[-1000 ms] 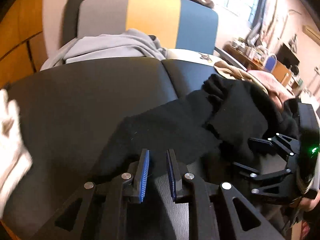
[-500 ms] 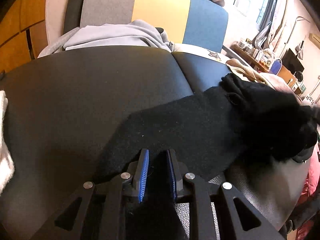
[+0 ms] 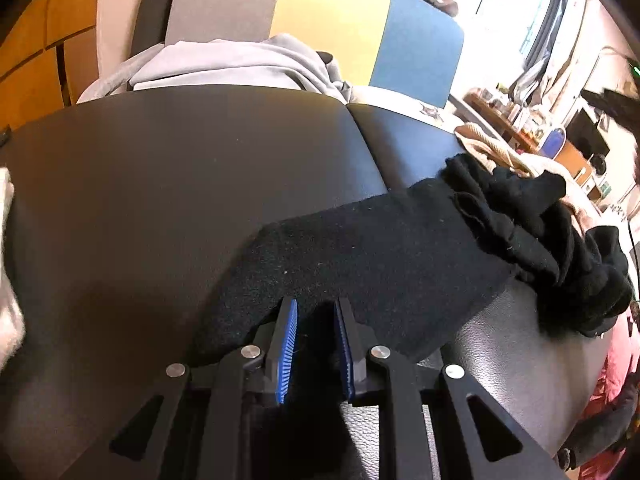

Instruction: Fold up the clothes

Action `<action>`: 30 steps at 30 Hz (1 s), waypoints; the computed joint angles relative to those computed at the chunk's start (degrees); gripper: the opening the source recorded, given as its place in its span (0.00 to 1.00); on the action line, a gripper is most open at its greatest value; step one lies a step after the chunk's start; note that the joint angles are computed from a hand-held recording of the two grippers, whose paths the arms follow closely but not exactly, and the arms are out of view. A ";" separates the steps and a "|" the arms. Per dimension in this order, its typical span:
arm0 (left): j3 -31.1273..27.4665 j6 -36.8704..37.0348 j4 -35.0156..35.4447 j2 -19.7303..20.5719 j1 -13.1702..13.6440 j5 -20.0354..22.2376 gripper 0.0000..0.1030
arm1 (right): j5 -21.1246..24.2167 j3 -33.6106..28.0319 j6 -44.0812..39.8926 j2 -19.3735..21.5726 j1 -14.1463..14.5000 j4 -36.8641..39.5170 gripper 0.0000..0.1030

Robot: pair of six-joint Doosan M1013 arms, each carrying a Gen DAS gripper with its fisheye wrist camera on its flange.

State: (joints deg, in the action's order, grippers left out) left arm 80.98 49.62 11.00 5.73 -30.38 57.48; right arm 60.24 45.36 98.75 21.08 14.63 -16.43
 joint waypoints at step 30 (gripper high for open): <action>-8.54 12.54 -0.99 6.76 -2.43 4.53 0.19 | 1.05 32.86 -18.54 -19.22 8.01 -6.44 0.19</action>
State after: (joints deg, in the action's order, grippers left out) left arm 72.44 62.16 10.01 12.49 -32.81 62.01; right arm 61.28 78.23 80.21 1.86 22.64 -22.87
